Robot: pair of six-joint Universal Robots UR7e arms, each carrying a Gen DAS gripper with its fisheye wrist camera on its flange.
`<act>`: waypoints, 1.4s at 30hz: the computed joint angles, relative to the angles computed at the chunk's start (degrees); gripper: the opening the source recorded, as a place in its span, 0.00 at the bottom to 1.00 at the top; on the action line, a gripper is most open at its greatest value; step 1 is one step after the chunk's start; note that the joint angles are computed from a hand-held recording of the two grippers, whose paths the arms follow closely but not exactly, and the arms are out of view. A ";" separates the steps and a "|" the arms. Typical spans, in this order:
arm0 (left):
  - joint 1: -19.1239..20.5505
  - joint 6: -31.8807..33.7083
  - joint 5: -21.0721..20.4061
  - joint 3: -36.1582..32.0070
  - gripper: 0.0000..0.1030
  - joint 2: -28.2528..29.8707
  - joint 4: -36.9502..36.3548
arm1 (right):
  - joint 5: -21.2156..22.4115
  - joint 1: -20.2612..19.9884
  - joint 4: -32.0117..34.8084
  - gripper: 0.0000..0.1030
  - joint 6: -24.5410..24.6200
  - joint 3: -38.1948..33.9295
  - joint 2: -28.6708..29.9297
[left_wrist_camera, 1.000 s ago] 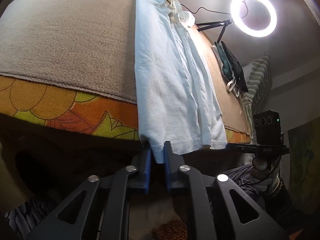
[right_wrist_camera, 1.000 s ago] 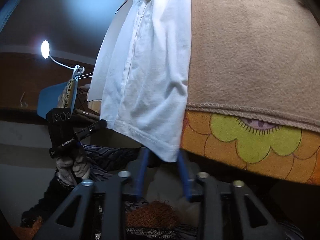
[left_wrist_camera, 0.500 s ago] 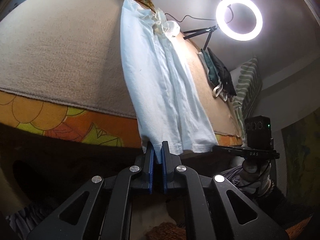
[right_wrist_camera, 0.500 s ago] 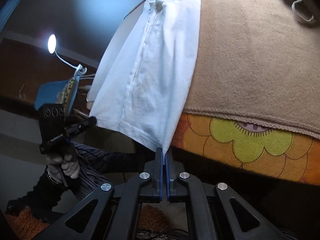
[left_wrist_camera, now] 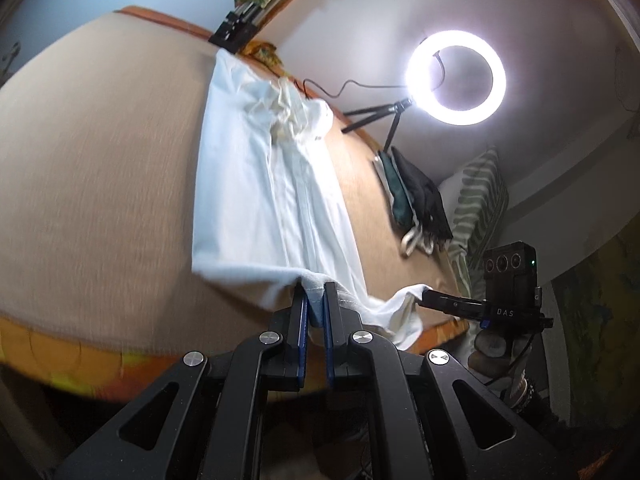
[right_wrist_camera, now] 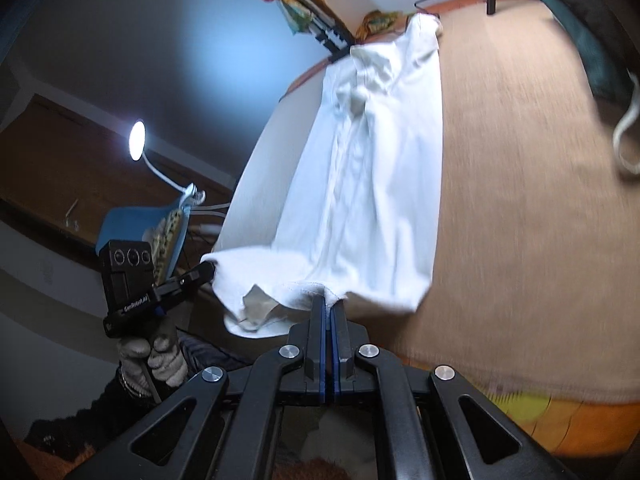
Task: Fold small clothes
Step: 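Lift the hem with both tools and fold it toward the collar, then open both tools to release the hem and pull back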
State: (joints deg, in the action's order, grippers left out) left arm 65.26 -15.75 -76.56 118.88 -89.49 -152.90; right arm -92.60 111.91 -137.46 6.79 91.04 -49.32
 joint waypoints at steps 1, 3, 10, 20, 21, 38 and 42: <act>0.27 0.24 -0.02 -0.76 0.05 0.58 -0.03 | -0.20 0.21 -0.09 0.00 0.19 -0.99 0.78; 0.78 0.97 0.32 -2.66 0.05 2.25 -0.14 | -0.42 -0.11 0.15 0.00 -0.09 -3.14 2.01; 2.86 2.97 1.07 -8.36 0.05 7.21 0.37 | -2.11 -0.70 0.48 0.00 -1.63 -10.59 7.16; 6.84 2.61 1.18 -15.23 0.05 14.09 1.51 | -5.64 -2.48 1.96 0.00 -0.92 -19.01 13.36; 7.18 2.31 1.30 -15.77 0.05 14.58 1.72 | -5.67 -2.66 2.20 0.00 -0.70 -19.70 13.85; 4.35 7.50 10.95 -14.03 0.29 13.70 -4.02 | -14.16 -1.78 4.37 0.26 -3.37 -24.33 17.11; 2.35 13.12 11.95 -10.96 0.29 10.95 -6.34 | -16.11 0.56 0.64 0.26 -10.97 -21.50 15.55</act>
